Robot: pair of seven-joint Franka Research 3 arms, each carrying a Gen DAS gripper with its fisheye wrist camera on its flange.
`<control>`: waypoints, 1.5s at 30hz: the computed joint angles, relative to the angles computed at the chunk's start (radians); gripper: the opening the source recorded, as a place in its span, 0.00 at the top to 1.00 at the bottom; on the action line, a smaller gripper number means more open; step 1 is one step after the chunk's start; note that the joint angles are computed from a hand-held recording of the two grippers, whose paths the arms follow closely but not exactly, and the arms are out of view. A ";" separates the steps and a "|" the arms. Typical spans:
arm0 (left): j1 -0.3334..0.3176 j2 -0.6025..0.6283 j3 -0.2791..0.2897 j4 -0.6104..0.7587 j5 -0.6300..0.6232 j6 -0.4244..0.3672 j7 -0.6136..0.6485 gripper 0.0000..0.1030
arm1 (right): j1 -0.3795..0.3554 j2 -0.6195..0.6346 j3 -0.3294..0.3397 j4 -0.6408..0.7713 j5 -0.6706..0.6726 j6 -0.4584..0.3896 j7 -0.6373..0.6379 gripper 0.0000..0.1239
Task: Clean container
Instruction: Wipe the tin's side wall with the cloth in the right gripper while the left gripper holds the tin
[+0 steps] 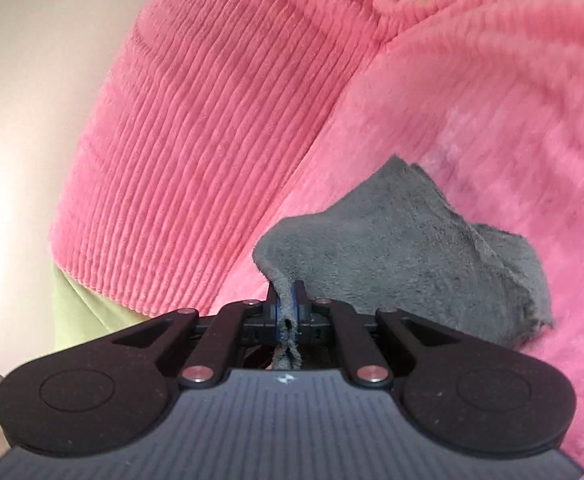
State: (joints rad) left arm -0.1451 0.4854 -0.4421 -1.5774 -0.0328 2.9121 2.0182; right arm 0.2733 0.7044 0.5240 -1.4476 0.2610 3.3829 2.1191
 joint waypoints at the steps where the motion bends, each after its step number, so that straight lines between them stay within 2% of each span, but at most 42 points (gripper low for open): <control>1: -0.004 0.000 0.005 -0.002 0.005 0.003 -0.003 0.71 | -0.005 0.010 0.006 0.014 -0.012 -0.009 -0.006 0.99; 6: -0.006 -0.014 0.011 -0.040 0.039 0.034 0.019 0.71 | 0.059 0.031 -0.100 0.140 -0.015 -0.163 -0.085 1.00; 8: -0.018 -0.014 0.025 -0.040 0.059 0.036 0.007 0.71 | 0.066 0.054 -0.107 0.164 0.007 -0.149 -0.109 1.00; 11: -0.016 -0.003 0.021 -0.017 0.055 0.010 -0.009 0.71 | 0.144 0.046 -0.228 0.154 0.078 -0.119 -0.082 1.00; 13: -0.006 -0.006 0.011 -0.016 0.044 -0.001 -0.004 0.71 | 0.172 0.063 -0.268 0.171 0.122 -0.110 -0.066 1.00; 14: -0.004 -0.009 0.010 -0.018 0.040 -0.005 -0.005 0.71 | 0.191 0.069 -0.296 0.181 0.135 -0.112 -0.060 1.00; 17: -0.005 -0.013 0.015 -0.015 0.030 -0.019 -0.012 0.70 | 0.291 0.072 -0.445 0.211 0.153 -0.151 -0.026 1.00; 18: -0.008 -0.016 0.019 -0.013 0.031 -0.025 -0.013 0.68 | 0.296 0.077 -0.452 0.219 0.155 -0.153 -0.019 1.00; 19: -0.011 -0.020 0.025 -0.012 0.033 -0.029 -0.015 0.64 | 0.293 0.079 -0.447 0.221 0.154 -0.152 -0.019 1.00; 23: 0.022 -0.021 -0.012 -0.004 -0.018 -0.023 0.027 0.59 | 0.275 0.078 -0.413 0.220 0.151 -0.141 -0.032 0.99; 24: 0.032 -0.018 -0.024 -0.001 -0.034 -0.028 0.038 0.61 | 0.277 0.076 -0.414 0.221 0.152 -0.143 -0.033 0.99; 25: 0.041 -0.013 -0.037 0.005 -0.051 -0.035 0.051 0.70 | 0.279 0.067 -0.415 0.214 0.155 -0.136 -0.033 0.97; 26: 0.049 -0.009 -0.048 0.010 -0.069 -0.042 0.064 0.70 | 0.272 0.056 -0.401 0.198 0.159 -0.113 -0.037 0.97; 29: 0.036 -0.008 -0.043 -0.014 -0.070 0.047 0.079 0.71 | 0.221 0.035 -0.312 0.157 0.160 -0.008 -0.060 0.97; 31: 0.038 0.029 -0.062 -0.002 -0.064 0.130 0.079 0.71 | 0.227 0.020 -0.322 0.148 0.165 0.010 -0.068 0.97; 33: 0.018 0.068 -0.047 0.028 -0.044 0.181 0.033 0.71 | 0.224 0.005 -0.321 0.139 0.153 -0.016 -0.087 0.97; 35: -0.010 0.093 -0.013 0.062 -0.037 0.173 -0.041 0.71 | 0.191 -0.001 -0.273 0.134 0.119 -0.065 -0.121 0.97; 36: -0.003 0.096 -0.019 0.069 -0.032 0.158 -0.058 0.71 | 0.172 0.008 -0.241 0.140 0.104 -0.083 -0.141 0.97; 37: 0.007 0.099 -0.028 0.073 -0.027 0.145 -0.072 0.71 | 0.149 0.016 -0.200 0.141 0.093 -0.084 -0.163 0.97; 39: -0.008 0.079 0.004 0.074 0.012 0.095 -0.111 0.71 | 0.089 0.046 -0.099 0.152 0.071 -0.077 -0.205 0.98; 42: 0.016 0.048 -0.006 0.037 0.035 0.070 -0.119 0.71 | 0.007 0.092 0.036 0.177 0.031 -0.102 -0.281 1.00; 44: 0.016 0.032 0.000 0.022 0.048 0.055 -0.119 0.71 | -0.023 0.122 0.091 0.203 0.024 -0.119 -0.330 1.00; 45: 0.016 0.023 0.004 0.011 0.052 0.054 -0.119 0.71 | -0.023 0.135 0.096 0.221 0.031 -0.122 -0.346 1.00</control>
State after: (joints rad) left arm -0.1288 0.5086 -0.4384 -1.5666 0.0197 2.9656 1.8989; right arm 0.2507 0.8394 0.6202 -1.2267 0.2917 3.2609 1.7728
